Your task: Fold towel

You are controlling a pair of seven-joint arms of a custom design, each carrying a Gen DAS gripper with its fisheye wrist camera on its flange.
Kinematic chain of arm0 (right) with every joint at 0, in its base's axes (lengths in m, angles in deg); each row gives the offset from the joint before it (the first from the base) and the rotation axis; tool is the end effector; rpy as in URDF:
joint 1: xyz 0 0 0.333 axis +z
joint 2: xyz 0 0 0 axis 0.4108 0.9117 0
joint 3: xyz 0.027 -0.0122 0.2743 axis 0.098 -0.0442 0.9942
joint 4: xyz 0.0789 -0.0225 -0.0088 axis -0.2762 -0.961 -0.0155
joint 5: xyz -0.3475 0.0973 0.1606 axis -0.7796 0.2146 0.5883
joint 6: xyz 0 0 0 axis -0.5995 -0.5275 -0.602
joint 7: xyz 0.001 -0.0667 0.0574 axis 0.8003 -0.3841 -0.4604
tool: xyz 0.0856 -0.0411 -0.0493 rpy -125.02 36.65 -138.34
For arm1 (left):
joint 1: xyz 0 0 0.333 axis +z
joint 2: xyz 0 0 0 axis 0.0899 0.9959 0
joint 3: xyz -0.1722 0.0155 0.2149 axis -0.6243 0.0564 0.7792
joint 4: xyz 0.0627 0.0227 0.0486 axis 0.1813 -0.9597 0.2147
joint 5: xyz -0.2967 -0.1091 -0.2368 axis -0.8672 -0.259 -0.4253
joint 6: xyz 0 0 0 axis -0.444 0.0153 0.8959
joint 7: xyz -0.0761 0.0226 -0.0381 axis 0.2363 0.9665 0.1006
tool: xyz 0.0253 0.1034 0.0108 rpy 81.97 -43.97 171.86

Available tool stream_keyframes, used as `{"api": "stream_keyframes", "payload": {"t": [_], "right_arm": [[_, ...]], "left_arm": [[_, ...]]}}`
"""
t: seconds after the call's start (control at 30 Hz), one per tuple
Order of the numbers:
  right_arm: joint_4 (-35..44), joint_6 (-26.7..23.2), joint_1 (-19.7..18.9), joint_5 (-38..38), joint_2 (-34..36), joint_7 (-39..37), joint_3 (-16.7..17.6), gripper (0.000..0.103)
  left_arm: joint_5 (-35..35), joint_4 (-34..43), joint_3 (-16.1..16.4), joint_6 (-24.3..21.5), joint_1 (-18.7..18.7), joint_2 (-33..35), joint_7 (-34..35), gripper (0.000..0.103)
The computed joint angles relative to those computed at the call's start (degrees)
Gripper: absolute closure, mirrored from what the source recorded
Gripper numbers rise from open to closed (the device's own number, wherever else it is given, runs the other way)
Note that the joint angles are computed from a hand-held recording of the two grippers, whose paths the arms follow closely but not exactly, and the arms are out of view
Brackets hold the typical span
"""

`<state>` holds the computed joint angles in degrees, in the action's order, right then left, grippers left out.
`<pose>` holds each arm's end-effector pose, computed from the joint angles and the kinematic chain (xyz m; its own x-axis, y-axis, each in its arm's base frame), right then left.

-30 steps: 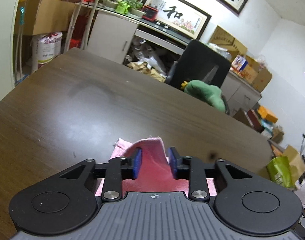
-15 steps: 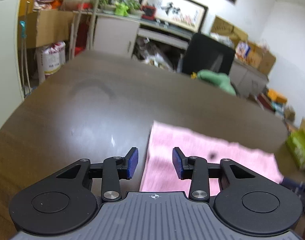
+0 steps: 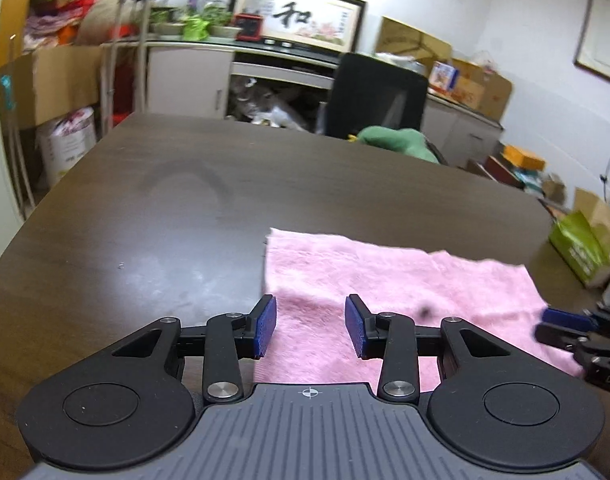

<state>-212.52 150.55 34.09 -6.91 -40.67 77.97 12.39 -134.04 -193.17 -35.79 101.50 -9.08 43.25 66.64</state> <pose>0.3469 0.2511 0.4422 0.0212 -0.9998 -0.0026 -0.5643 -0.0098 -0.8255 0.5488 -0.2697 0.4541 -0.6254 -0.7551 0.1966 -0.5907 0.2936 -0.7516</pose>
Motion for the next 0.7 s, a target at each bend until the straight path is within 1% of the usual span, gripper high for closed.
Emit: {"api": "stream_keyframes", "payload": {"t": [0.03,0.07,0.13,0.17,0.2,0.23,0.27,0.3,0.37,0.4,0.47,0.5,0.57,0.6,0.63,0.7], "right_arm": [[1.47,-0.71,0.74,0.93,2.03,-2.22,-0.64,0.064],[2.66,-2.43,0.79,1.67,3.35,-2.79,-0.61,0.064],[5.61,-7.78,0.04,2.27,6.36,-1.47,0.11,0.062],[6.32,-9.01,-0.01,1.89,7.28,-0.20,-0.15,0.059],[5.75,-8.10,-0.01,1.10,7.10,1.94,-0.97,0.058],[5.09,-7.32,0.03,0.60,6.72,3.81,-1.69,0.058],[4.55,-7.74,0.29,0.58,6.03,5.11,-2.01,0.058],[4.20,-9.22,0.67,0.85,5.18,6.01,-2.00,0.058],[4.32,-11.97,1.31,0.17,4.36,7.14,-1.28,0.059],[4.26,-12.18,1.57,-1.08,3.72,8.12,-0.79,0.059],[3.88,-8.70,1.74,-4.37,3.10,9.96,-0.89,0.060],[3.86,-6.36,1.63,-5.88,3.13,10.82,-1.05,0.060],[4.15,0.75,1.19,-7.92,4.34,12.10,-2.36,0.060],[4.14,5.42,0.53,-8.60,5.19,12.89,-3.22,0.060],[4.26,9.79,-0.59,-9.07,6.16,13.72,-3.57,0.060],[4.56,17.28,-2.14,-8.04,8.84,12.64,-4.64,0.060]], "left_arm": [[2.90,-0.11,0.18,0.29,-0.39,0.41,-1.89,0.063],[6.07,-0.04,0.45,0.30,-0.71,0.92,-4.36,0.063],[8.18,-0.30,0.27,1.54,-0.81,1.41,-5.43,0.063],[9.11,-0.50,0.18,2.24,-0.85,1.55,-5.79,0.063],[10.23,-0.69,0.13,2.89,-0.91,1.67,-6.32,0.063],[12.78,-0.97,0.39,3.82,-1.26,1.87,-8.38,0.062],[16.36,-1.31,0.88,4.86,-1.78,2.10,-11.50,0.061],[17.10,-1.53,0.77,5.40,-1.66,2.07,-12.52,0.060],[15.25,-1.81,0.00,5.95,-0.87,1.74,-12.07,0.061],[13.81,-1.96,-0.38,6.20,-0.47,1.49,-11.20,0.062],[3.34,-2.39,-2.17,7.19,1.08,-0.13,-3.09,0.062],[-0.25,-2.46,-2.26,7.02,1.18,-0.71,-0.08,0.062],[-8.67,-2.31,-1.99,3.87,1.26,-2.16,7.68,0.062],[-10.41,-2.35,-1.45,2.08,0.95,-2.66,9.41,0.062],[-10.40,-2.31,-0.91,0.62,0.54,-2.75,9.69,0.062],[-9.44,-2.02,-0.14,-1.87,-0.06,-2.40,9.87,0.062]]}}
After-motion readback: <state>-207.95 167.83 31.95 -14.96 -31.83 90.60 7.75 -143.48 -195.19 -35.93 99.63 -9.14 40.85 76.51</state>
